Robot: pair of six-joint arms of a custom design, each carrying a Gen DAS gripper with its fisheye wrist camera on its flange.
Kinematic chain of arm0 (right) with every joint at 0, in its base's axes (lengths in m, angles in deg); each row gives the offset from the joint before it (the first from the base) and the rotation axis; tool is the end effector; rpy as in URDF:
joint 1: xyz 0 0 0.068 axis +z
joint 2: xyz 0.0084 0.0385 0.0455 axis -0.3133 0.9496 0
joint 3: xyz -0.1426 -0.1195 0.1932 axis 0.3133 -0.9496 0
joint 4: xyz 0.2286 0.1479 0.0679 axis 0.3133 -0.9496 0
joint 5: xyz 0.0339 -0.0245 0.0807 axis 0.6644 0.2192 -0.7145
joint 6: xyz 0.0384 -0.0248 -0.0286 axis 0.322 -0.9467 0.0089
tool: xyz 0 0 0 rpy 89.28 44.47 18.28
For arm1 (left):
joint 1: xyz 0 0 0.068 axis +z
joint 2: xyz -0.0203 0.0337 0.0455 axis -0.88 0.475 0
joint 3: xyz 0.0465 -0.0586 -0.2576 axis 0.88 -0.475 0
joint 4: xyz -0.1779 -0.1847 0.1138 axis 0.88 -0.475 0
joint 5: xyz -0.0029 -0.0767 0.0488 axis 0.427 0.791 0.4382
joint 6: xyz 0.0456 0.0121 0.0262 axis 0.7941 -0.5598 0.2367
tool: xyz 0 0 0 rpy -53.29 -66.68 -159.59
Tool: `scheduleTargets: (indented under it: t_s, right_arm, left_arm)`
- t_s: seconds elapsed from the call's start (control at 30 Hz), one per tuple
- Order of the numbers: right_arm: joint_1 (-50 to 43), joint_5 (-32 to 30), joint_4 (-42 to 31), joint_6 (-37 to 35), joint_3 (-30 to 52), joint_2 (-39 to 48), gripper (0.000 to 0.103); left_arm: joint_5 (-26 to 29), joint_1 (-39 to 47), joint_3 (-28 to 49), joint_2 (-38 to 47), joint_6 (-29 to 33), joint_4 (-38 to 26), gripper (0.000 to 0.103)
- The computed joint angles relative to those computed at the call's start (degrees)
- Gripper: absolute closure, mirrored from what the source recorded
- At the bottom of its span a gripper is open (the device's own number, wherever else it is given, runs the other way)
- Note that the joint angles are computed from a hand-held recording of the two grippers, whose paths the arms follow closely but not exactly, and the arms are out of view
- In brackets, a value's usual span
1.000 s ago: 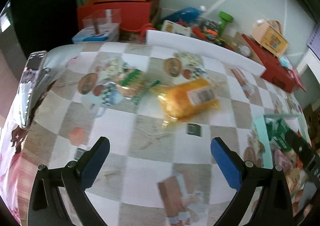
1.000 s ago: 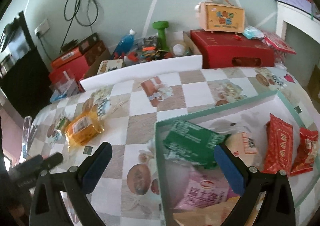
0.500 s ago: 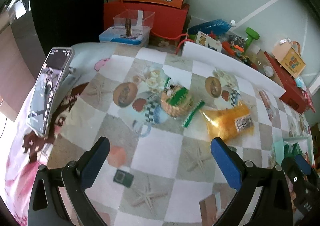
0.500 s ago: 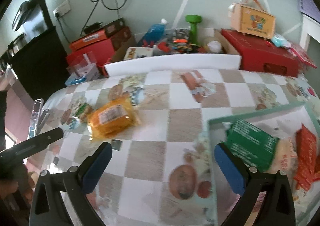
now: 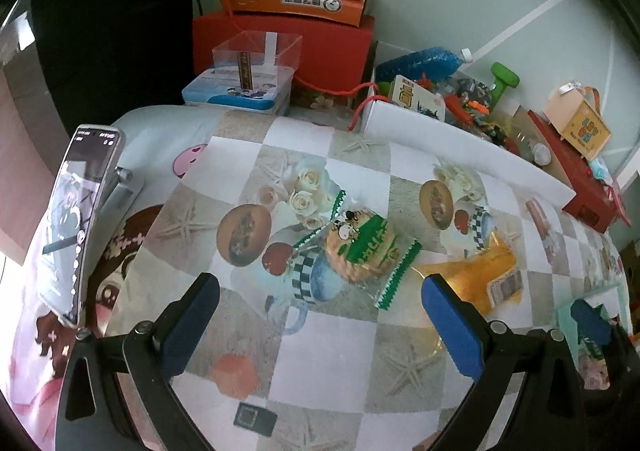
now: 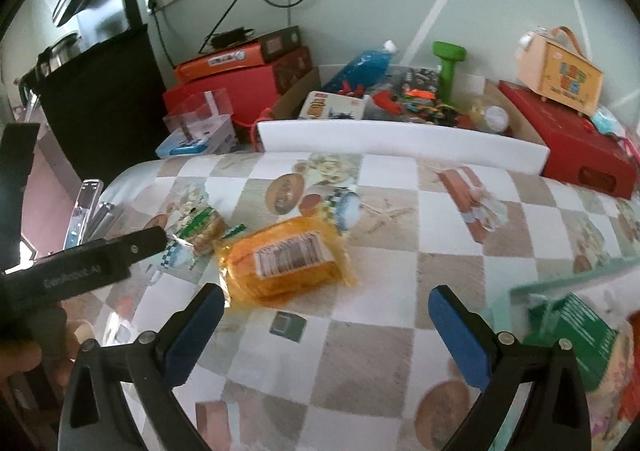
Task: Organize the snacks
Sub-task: 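Grasp the orange barcoded bread bag with the right gripper while the left grasps the round cookie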
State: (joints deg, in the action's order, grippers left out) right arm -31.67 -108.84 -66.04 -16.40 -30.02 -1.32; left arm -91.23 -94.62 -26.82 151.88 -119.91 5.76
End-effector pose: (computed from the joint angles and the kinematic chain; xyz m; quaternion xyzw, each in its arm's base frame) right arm 0.1731 -0.0289 0.1530 -0.0727 0.9260 0.0722 0.3635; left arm 0.2011 -0.1184 0.1557 -0.0795 0.9463 -0.0504 0.3092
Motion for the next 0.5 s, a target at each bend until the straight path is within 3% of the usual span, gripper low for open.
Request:
scheduleTargets:
  t_s: [0.5]
  right_arm:
    - [10.1, 5.2, 17.7, 3.3, -1.1, 12.7, 0.000]
  left_arm:
    - [2.5, 2.9, -0.3, 8.7, 6.7, 12.8, 0.002]
